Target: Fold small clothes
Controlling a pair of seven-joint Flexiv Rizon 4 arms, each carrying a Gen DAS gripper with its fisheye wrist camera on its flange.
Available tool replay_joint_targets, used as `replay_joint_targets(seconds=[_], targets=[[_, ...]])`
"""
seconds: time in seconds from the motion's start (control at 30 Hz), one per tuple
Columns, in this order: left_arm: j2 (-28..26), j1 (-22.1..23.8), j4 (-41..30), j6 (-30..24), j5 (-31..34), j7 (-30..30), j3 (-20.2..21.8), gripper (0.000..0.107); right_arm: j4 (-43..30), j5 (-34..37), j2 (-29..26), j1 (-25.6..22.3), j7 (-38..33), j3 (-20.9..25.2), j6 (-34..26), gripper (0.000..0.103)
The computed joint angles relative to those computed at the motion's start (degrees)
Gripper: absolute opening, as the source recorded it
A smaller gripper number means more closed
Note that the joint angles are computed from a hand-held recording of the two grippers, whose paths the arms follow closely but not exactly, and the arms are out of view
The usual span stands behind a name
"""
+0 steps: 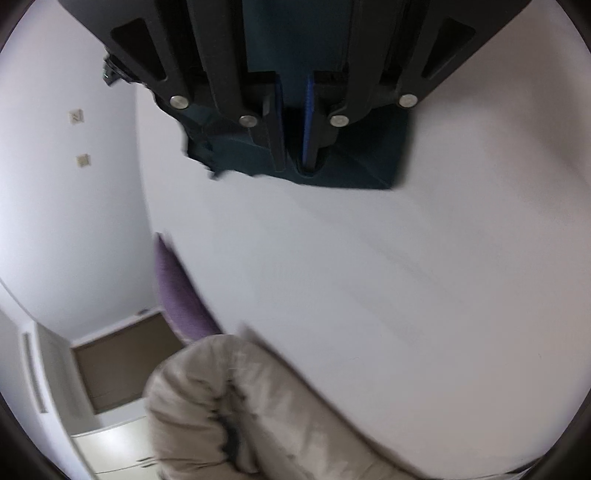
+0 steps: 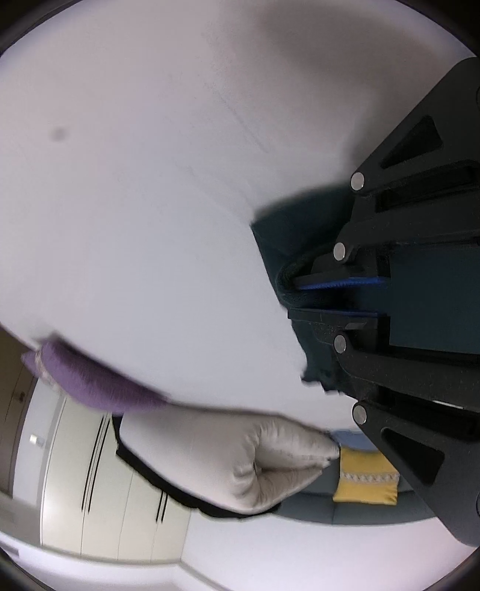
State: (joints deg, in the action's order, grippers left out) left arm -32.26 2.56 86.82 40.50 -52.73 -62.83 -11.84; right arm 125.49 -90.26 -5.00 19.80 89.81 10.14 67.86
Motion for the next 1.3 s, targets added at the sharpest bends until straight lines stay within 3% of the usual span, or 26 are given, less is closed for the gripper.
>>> replay_joint_targets(seconds=[0.07, 0.13, 0.17, 0.27, 0.5, 0.63, 0.77, 0.83, 0.9, 1.0, 1.17, 1.3], targets=[[-0.6, 0.4, -0.2, 0.2, -1.3, 0.0, -0.5, 0.032, -0.4, -4.6, -0.7, -0.5, 3.8, -0.8, -0.1, 0.032], [0.3, 0.7, 1.1, 2.1, -3.2, 1.2, -0.7, 0.058, -0.4, -5.6, -0.4, -0.4, 3.7, -0.4, -2.7, 0.044], [0.8, 0.6, 1.6, 3.0, -3.8, 1.8, -0.7, 0.06, -0.2, -2.3, 0.1, 0.3, 0.3, 0.4, -5.1, 0.045], [3.6, 1.2, 4.6, 4.3, -7.1, 5.9, -0.9, 0.06, 0.3, 11.2, 1.9, 3.6, -10.8, 3.3, -13.8, 0.048], [10.6, -0.8, 13.9, 5.7, -7.0, 13.8, 2.4, 0.06, -4.4, 23.6, 0.2, 10.2, -27.6, 6.0, -23.4, 0.048], [14.9, -2.8, 20.5, 8.2, -6.9, 19.2, 4.2, 0.06, -8.4, 31.5, -2.9, 16.5, -38.0, 7.8, -31.7, 0.048], [16.6, -4.8, 23.5, 11.9, -2.6, 21.5, 5.8, 0.059, -12.9, 38.2, -6.6, 22.5, -48.1, 8.4, -42.5, 0.047], [17.2, -5.4, 24.7, 14.2, -0.1, 21.7, 6.5, 0.059, -13.8, 41.8, -7.5, 24.2, -48.3, 8.3, -44.0, 0.044], [17.2, -4.7, 25.0, 13.0, 1.0, 20.4, 6.9, 0.057, -12.7, 41.7, -6.7, 25.6, -45.1, 8.1, -45.0, 0.044], [17.9, -4.3, 26.4, 14.1, 0.6, 21.1, 7.0, 0.055, -15.4, 44.7, -7.0, 28.1, -43.8, 8.4, -52.1, 0.044], [19.6, -4.8, 28.9, 17.2, -0.7, 22.2, 7.1, 0.055, -17.4, 38.8, -7.9, 30.1, -42.0, 7.8, -52.6, 0.044], [19.9, -4.9, 29.3, 17.0, -0.3, 22.1, 7.3, 0.044, -20.0, 34.5, -10.7, 30.9, -45.5, 6.5, -49.7, 0.044]])
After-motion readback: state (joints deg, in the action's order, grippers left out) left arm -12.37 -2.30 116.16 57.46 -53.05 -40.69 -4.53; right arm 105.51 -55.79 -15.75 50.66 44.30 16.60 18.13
